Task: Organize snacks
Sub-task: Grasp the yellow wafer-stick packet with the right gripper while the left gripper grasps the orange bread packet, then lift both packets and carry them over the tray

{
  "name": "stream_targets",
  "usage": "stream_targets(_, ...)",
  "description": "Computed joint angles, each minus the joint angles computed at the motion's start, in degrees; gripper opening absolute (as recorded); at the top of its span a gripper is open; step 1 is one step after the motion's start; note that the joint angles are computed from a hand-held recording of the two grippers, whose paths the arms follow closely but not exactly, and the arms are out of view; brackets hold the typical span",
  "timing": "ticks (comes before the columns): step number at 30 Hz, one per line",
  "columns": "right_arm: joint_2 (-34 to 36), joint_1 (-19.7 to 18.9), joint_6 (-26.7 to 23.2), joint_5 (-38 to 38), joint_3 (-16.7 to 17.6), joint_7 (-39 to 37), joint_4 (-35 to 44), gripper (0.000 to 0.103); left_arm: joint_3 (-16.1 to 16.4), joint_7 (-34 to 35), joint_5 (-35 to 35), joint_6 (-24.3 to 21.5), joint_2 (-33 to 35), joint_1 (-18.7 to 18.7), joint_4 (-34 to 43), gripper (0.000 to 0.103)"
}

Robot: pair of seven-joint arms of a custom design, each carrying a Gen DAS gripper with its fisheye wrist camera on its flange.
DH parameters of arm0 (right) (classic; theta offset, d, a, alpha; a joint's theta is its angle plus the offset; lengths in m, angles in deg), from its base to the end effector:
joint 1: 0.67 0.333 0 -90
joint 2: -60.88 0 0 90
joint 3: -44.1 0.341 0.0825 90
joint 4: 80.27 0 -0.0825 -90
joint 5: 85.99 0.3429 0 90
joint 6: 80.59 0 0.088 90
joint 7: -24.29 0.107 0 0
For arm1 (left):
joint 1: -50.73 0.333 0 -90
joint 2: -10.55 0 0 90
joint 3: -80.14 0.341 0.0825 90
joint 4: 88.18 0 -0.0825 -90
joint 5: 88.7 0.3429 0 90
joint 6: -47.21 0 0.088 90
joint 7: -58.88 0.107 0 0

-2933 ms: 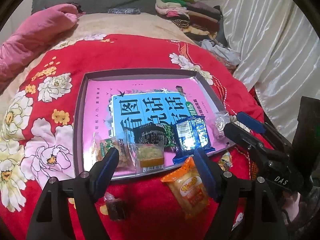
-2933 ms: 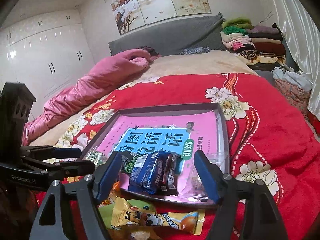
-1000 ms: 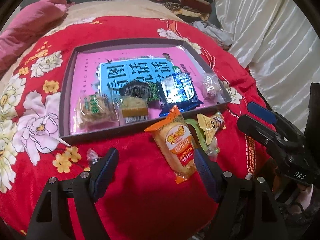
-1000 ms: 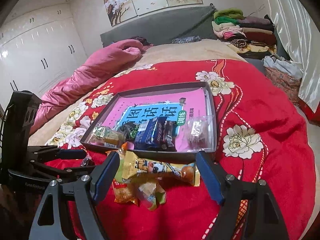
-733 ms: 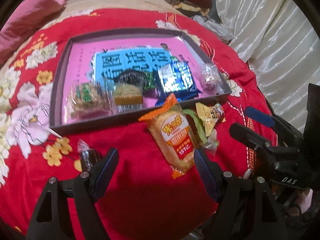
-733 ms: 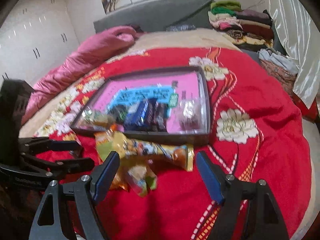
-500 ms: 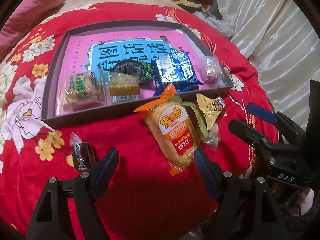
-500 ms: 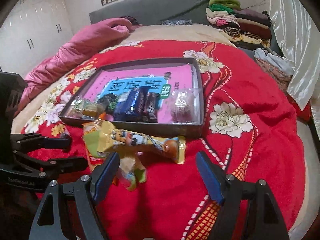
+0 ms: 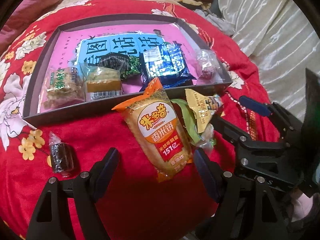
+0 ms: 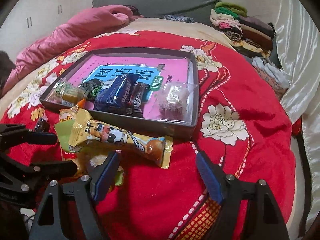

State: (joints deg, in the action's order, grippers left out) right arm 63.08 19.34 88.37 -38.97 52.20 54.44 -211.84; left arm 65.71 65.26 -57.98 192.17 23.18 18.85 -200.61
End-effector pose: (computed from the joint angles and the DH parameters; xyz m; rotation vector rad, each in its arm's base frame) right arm 0.4810 0.2016 0.4410 -2.2975 0.9707 -0.3901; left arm 0.4182 -0.4312 0.4506 -2.3026 1.7338 -0.6510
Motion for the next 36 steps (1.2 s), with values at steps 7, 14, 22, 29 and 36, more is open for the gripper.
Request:
stream_targets(7, 1.47, -0.27, 1.11, 4.8, 1.48, -9.13, 1.38, 0.071, 0.99, -1.63, -0.15, 0.18, 1.78, -0.03, 1.41, 0.079)
stream_targets(14, 2.0, 0.34, 3.4, 12.3, 3.52, -23.47, 1.85, 0.057, 1.46, -4.49, -0.1, 3.71, -0.21, 1.17, -2.59, 0.076)
stream_targets(22, 3.27, 2.77, 9.98, 18.78, 5.87, -36.94, 1.76, 0.037, 1.01, -7.92, -0.33, 8.3, -2.47, 2.29, -6.95, 0.054)
stream_targets(29, 2.27, 1.12, 2.95, 18.34, 4.46, -31.88, 3.15, 0.022, 2.49, -12.1, -0.67, 23.25, -2.85, 3.26, -12.36, 0.031)
stream_targets(36, 0.02, -1.0, -11.09, 27.94, -0.29, -30.37, 6.03, 0.018, 5.15, -15.78, 2.8, 28.42, -3.81, 1.43, -14.2, 0.025)
